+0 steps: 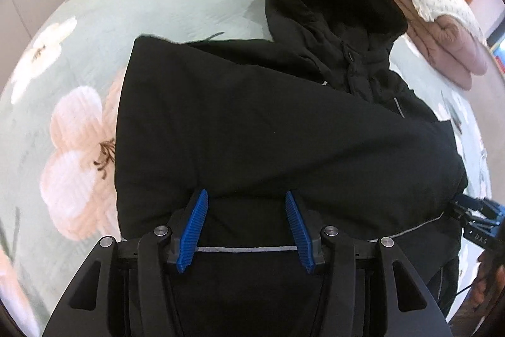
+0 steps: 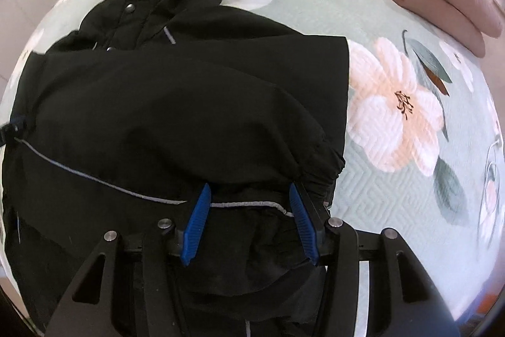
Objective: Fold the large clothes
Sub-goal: 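Grasp the hood of the jacket with both tools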
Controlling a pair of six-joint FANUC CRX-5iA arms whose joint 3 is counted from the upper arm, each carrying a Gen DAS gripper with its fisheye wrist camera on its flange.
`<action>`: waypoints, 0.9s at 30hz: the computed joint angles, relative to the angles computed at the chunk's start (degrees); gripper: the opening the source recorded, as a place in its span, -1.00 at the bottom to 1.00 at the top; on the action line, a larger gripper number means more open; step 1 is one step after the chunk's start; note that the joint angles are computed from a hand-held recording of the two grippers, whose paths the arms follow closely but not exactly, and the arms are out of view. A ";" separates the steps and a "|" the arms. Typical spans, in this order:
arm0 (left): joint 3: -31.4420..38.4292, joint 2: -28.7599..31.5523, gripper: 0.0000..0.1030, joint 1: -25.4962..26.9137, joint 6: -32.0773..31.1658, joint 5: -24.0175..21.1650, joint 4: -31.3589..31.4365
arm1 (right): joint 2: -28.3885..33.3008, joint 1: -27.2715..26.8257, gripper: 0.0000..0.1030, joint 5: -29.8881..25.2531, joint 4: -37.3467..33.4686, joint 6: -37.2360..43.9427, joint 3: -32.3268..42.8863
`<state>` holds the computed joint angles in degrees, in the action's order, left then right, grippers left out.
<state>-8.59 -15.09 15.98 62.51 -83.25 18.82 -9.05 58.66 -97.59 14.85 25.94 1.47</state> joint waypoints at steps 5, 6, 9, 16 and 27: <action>4.25 1.63 0.02 2.30 -5.53 -1.04 12.32 | -0.42 -2.78 0.06 4.20 2.61 2.97 7.12; 6.85 3.58 0.02 1.41 -4.83 0.21 12.99 | 0.78 -3.73 0.07 4.85 4.63 4.52 8.92; 14.83 10.67 0.02 -2.30 -1.72 4.50 12.36 | 5.29 -9.72 0.09 9.13 5.93 9.71 13.91; 35.72 29.98 0.02 -9.49 9.65 6.96 4.37 | 17.60 -22.87 0.09 17.19 0.40 15.24 24.49; 46.37 44.66 -0.88 -11.58 13.47 6.84 5.44 | 26.17 -28.46 -0.88 18.36 -3.78 22.67 28.87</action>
<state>37.78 29.57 4.40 75.97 -76.41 24.26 17.11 30.20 -79.23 11.07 48.60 30.34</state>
